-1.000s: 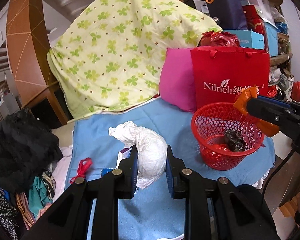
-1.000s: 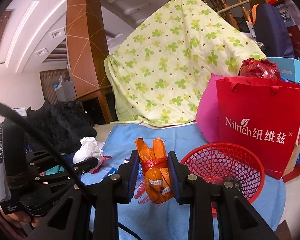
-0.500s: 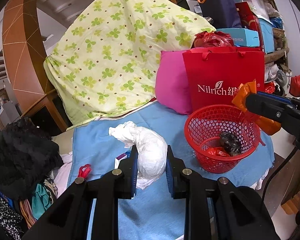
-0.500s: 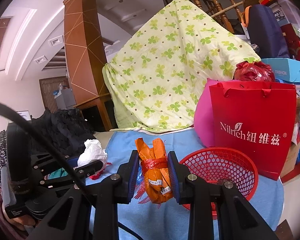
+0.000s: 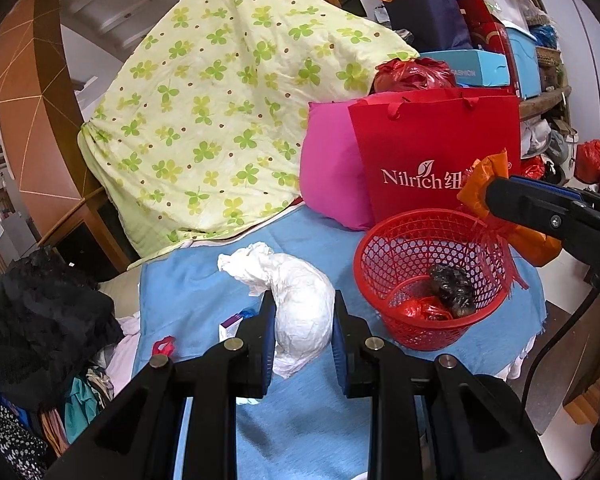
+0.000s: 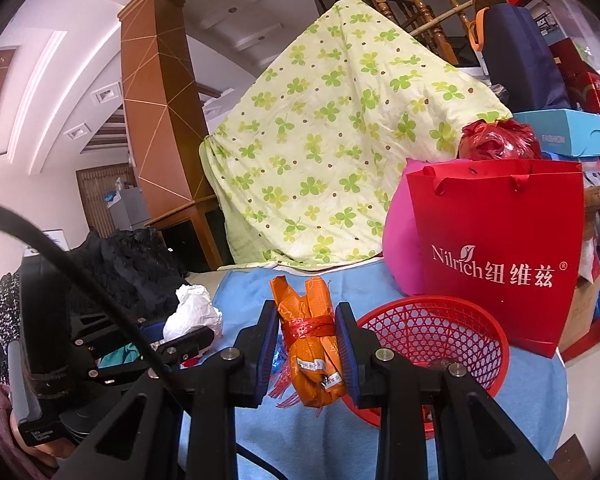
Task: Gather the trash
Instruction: 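Lift the tissue bundle and orange packet toward the red mesh wastebasket, then open both tools over the wastebasket to drop the tissue and packet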
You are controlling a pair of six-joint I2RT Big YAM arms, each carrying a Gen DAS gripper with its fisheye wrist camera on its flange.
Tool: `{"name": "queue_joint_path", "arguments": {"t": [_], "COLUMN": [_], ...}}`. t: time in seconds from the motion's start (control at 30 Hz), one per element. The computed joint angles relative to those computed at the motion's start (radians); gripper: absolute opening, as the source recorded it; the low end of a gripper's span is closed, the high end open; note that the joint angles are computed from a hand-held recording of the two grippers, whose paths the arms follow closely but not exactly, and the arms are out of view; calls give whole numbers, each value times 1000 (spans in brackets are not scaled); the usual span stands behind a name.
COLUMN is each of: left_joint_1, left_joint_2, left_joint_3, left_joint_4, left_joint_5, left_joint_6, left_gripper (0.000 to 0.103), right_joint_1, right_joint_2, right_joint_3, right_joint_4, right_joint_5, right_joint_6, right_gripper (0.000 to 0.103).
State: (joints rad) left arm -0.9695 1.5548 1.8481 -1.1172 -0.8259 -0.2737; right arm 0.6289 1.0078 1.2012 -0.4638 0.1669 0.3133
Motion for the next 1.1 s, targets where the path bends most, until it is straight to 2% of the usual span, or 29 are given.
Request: {"name": "queue_joint_path", "arguments": {"t": [0.23, 0.4, 0.7, 0.8, 0.9, 1.0, 1.1], "left_joint_1": [1, 5, 7, 18, 44, 79, 122], "left_joint_2": [55, 112, 211, 252, 302, 340, 367], "left_joint_3": [54, 119, 240, 287, 348, 378, 372], "left_joint_4": [-8, -21, -11, 6, 9, 29, 46], "left_joint_5": [15, 18, 25, 51, 126, 240, 393], "left_joint_6": [24, 50, 133, 169, 173, 156, 118], "left_gripper": [26, 26, 26, 27, 28, 29, 33], "right_joint_1": [-45, -111, -264, -309, -354, -398, -431], "right_joint_2": [-6, -10, 17, 33, 55, 82, 120], "right_joint_3": [-6, -16, -24, -31, -38, -47, -53], "right_joint_4": [9, 26, 56, 72, 90, 113, 136], "right_joint_5": [-22, -73, -218, -267, -315, -368, -424], "right_joint_6": [-2, 24, 99, 132, 176, 230, 280], "right_gripper": [31, 31, 31, 31, 31, 31, 31]}}
